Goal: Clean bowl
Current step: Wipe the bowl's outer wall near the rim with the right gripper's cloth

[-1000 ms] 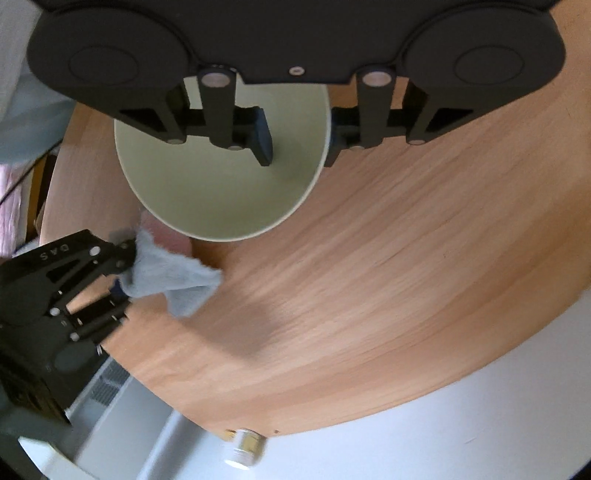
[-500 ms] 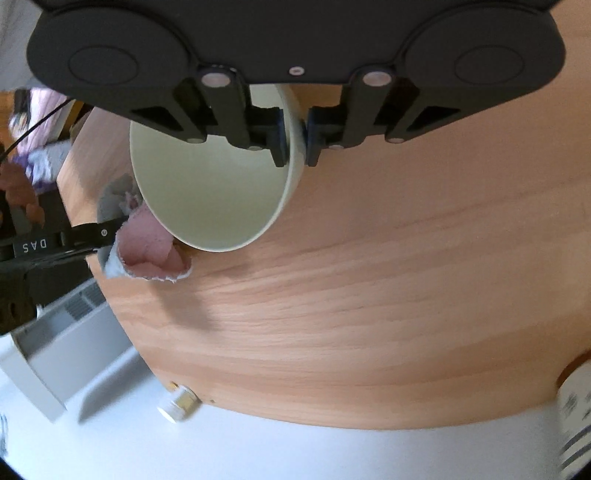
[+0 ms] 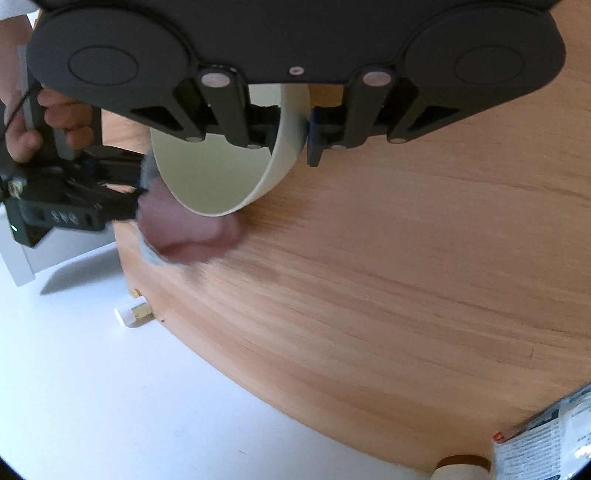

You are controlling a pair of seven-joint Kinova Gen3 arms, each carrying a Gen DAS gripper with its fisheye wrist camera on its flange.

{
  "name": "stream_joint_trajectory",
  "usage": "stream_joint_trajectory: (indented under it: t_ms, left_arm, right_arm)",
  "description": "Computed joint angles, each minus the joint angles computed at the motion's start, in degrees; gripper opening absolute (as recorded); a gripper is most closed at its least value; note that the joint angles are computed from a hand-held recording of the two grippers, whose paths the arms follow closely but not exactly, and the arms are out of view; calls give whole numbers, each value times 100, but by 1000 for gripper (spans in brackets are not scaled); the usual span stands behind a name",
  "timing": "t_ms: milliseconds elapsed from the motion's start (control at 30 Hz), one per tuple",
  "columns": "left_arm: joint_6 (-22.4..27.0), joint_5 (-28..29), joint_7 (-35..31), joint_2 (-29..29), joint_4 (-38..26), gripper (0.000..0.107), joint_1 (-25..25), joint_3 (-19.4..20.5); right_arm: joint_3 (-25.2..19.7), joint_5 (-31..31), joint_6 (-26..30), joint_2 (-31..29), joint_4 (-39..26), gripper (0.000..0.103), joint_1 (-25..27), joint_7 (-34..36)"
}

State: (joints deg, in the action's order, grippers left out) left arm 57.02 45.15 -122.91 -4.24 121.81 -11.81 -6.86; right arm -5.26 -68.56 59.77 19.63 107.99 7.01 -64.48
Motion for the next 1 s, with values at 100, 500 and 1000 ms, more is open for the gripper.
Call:
stream_joint_trajectory:
  t_ms: [100, 500, 1000]
  left_arm:
    - [-71, 123, 257, -133, 36, 16, -32, -37]
    - [-615, 549, 1065, -198, 179, 17, 76, -38]
    - [-1272, 798, 788, -138, 104, 17, 474, 199]
  right_arm:
    - [-47, -62, -7, 69, -82, 24, -68, -113]
    - [116, -586, -122, -322, 559, 24, 68, -105]
    - [516, -961, 302, -584, 1562, 24, 141, -443]
